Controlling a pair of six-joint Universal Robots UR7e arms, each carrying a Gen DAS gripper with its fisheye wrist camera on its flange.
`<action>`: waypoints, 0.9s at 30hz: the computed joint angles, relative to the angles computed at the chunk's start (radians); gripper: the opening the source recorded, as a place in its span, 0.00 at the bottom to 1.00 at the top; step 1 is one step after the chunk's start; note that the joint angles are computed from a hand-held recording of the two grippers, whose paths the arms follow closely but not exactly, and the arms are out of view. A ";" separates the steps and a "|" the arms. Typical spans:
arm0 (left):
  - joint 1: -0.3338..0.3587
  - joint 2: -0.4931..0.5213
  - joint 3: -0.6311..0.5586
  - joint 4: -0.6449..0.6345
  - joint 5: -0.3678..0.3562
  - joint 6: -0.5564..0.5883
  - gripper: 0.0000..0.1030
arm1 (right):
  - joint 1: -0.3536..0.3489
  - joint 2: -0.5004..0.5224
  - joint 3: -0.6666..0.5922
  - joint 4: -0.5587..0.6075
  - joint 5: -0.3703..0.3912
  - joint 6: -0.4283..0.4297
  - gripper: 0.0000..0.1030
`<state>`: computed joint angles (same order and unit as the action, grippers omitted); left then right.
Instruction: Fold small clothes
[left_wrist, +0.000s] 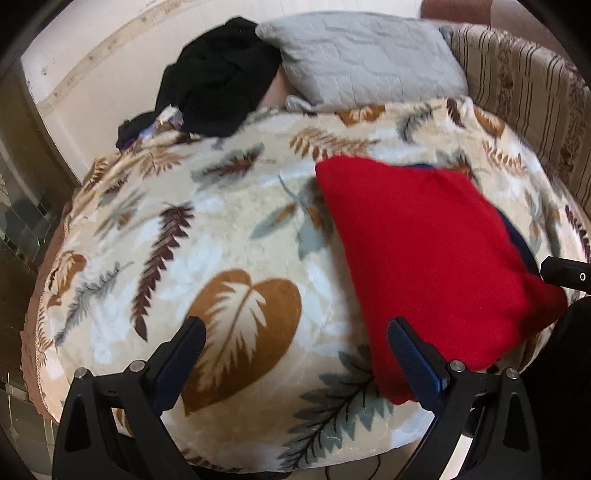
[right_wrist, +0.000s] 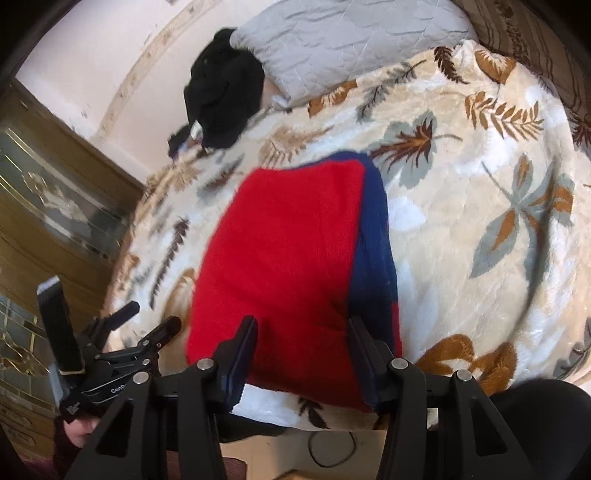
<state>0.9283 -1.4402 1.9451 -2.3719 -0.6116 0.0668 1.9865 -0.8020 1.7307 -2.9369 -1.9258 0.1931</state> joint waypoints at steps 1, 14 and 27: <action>-0.006 -0.001 0.000 -0.018 0.007 0.012 0.96 | 0.002 -0.006 0.005 -0.017 0.000 -0.004 0.55; -0.070 -0.030 0.007 -0.140 0.042 0.087 0.96 | 0.031 -0.026 0.009 -0.077 0.000 -0.032 0.58; -0.067 -0.032 0.001 -0.107 0.054 0.061 0.96 | 0.029 -0.027 0.009 -0.064 0.013 -0.029 0.58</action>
<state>0.8612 -1.4722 1.9461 -2.4793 -0.5579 0.1280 2.0157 -0.8292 1.7395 -3.0005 -1.9127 0.1637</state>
